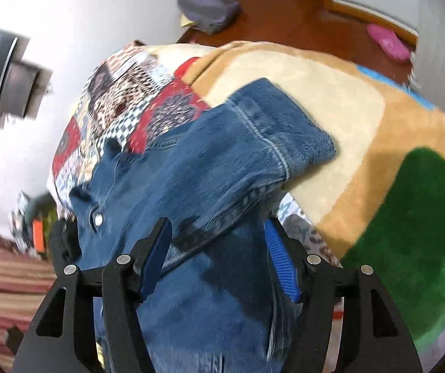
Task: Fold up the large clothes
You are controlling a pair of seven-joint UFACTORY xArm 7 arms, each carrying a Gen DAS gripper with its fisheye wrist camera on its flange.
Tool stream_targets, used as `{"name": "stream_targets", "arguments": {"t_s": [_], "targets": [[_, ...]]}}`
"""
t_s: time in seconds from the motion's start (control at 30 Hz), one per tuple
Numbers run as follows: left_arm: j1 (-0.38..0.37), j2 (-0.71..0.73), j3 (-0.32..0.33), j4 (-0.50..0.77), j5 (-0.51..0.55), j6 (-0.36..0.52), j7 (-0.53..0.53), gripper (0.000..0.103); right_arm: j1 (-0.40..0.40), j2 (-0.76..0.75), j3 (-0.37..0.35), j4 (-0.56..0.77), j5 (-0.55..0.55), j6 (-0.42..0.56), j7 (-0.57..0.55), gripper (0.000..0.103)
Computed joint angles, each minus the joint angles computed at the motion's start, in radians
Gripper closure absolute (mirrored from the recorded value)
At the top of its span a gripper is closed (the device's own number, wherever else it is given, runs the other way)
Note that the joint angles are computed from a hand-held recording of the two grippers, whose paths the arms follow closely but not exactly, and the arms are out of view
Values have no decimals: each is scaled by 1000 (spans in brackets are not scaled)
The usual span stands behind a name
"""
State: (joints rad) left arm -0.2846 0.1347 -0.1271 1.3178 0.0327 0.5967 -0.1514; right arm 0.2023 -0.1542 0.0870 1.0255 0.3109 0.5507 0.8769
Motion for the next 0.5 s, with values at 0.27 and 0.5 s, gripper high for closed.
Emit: {"name": "stream_targets", "arguments": {"t_s": [0.27,0.5], "targets": [[-2,8,4,9,18,5,-13,41,-28,40,24,45,-169,-10,139,76],[10,-19,3,-15,-10,-23,8,41,-29,29,43,147,-383,58,132,95]]}}
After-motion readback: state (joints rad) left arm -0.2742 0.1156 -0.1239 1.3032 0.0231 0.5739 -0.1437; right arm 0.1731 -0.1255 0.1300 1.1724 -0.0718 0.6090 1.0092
